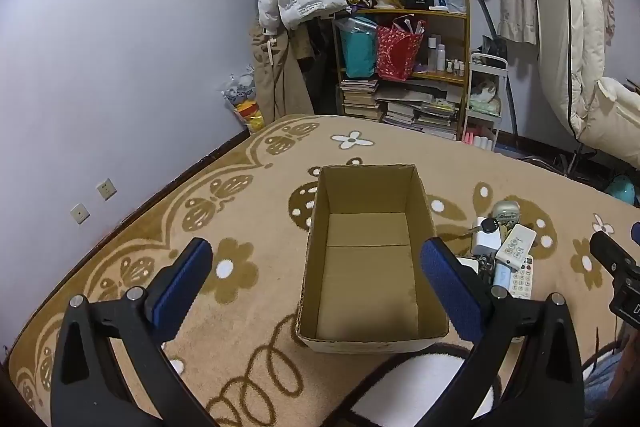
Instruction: Organize rigid objects
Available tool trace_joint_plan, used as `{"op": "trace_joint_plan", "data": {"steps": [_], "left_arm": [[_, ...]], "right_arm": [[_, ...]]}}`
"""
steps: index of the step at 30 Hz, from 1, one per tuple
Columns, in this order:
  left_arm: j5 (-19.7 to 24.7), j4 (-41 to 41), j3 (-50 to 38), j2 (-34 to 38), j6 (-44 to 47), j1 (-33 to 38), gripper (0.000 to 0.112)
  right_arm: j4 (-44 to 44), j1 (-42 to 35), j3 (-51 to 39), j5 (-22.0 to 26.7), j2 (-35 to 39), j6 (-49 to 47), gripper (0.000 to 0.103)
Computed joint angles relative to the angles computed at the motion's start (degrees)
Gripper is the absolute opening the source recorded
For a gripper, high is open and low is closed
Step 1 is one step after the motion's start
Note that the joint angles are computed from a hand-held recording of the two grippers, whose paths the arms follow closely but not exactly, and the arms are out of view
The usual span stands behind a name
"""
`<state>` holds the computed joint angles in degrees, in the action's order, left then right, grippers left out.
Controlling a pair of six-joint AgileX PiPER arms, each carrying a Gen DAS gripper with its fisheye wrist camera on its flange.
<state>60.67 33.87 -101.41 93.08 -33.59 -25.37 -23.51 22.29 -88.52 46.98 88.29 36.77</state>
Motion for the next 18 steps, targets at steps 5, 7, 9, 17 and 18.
{"op": "trace_joint_plan", "data": {"steps": [5, 7, 9, 17, 18], "left_arm": [[-0.32, -0.07, 0.16, -0.14, 0.68, 0.43, 0.103], [0.33, 0.29, -0.32, -0.05, 0.54, 0.03, 0.103], [0.25, 0.22, -0.20, -0.19, 0.87, 0.31, 0.103], [0.53, 0.72, -0.32, 0.07, 0.22, -0.32, 0.103], [0.49, 0.66, -0.28, 0.04, 0.32, -0.27, 0.103]], "right_arm": [[-0.06, -0.01, 0.06, -0.07, -0.04, 0.09, 0.103], [-0.17, -0.02, 0.06, -0.06, -0.04, 0.23, 0.103], [-0.05, -0.08, 0.00, -0.02, 0.02, 0.14, 0.103], [-0.22, -0.08, 0.19, -0.18, -0.10, 0.08, 0.103], [-0.18, -0.08, 0.16, -0.11, -0.10, 0.09, 0.103]]}}
